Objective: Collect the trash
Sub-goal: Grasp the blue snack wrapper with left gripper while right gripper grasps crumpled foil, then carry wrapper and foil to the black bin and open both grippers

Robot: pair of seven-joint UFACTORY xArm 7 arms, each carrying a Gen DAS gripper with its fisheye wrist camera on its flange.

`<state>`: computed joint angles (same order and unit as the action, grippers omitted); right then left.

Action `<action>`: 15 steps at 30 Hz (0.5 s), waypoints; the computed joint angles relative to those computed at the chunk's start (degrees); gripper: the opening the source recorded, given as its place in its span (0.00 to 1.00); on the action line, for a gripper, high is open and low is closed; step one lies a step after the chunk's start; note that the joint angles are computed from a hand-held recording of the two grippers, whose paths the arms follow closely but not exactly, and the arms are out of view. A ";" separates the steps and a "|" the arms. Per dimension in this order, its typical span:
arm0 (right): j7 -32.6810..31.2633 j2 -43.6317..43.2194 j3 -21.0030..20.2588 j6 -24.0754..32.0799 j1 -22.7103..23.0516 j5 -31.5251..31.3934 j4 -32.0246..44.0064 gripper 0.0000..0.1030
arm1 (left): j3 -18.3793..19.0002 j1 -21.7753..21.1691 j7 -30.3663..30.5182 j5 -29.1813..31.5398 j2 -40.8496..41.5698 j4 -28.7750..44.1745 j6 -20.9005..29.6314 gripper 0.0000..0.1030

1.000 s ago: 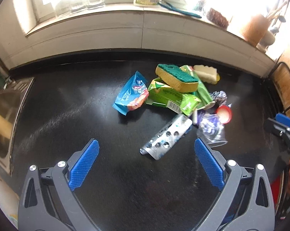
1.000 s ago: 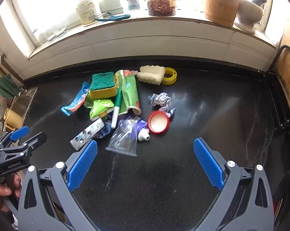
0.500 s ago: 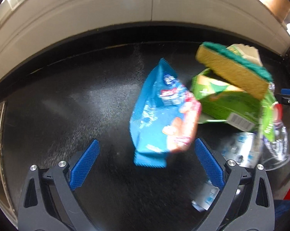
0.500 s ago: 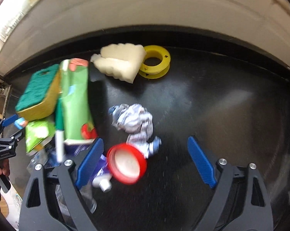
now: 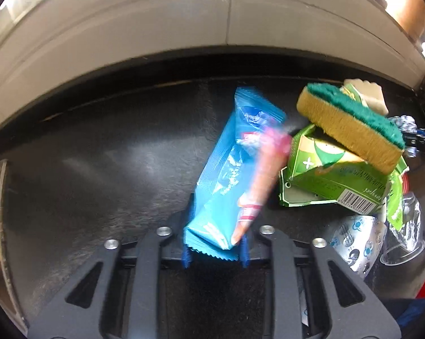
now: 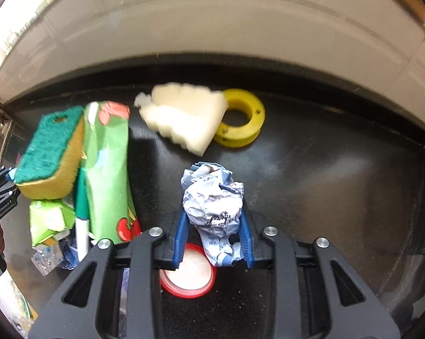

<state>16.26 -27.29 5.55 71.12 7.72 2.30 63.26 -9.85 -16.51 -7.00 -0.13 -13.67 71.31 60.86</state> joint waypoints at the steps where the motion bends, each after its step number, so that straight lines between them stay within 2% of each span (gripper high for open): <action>1: 0.38 -0.97 0.07 0.01 -0.21 -0.39 0.28 0.31 | -0.05 0.15 -0.91 0.08 -0.41 0.38 0.51 0.23; 7: 1.07 -5.13 0.54 4.49 -0.15 -0.40 4.98 0.31 | -1.23 0.56 -6.88 0.79 -6.71 -0.22 3.27 0.23; 15: 1.91 -11.67 3.75 10.23 3.36 3.69 7.18 0.31 | -5.09 0.40 -16.17 0.43 -20.08 -2.81 12.46 0.23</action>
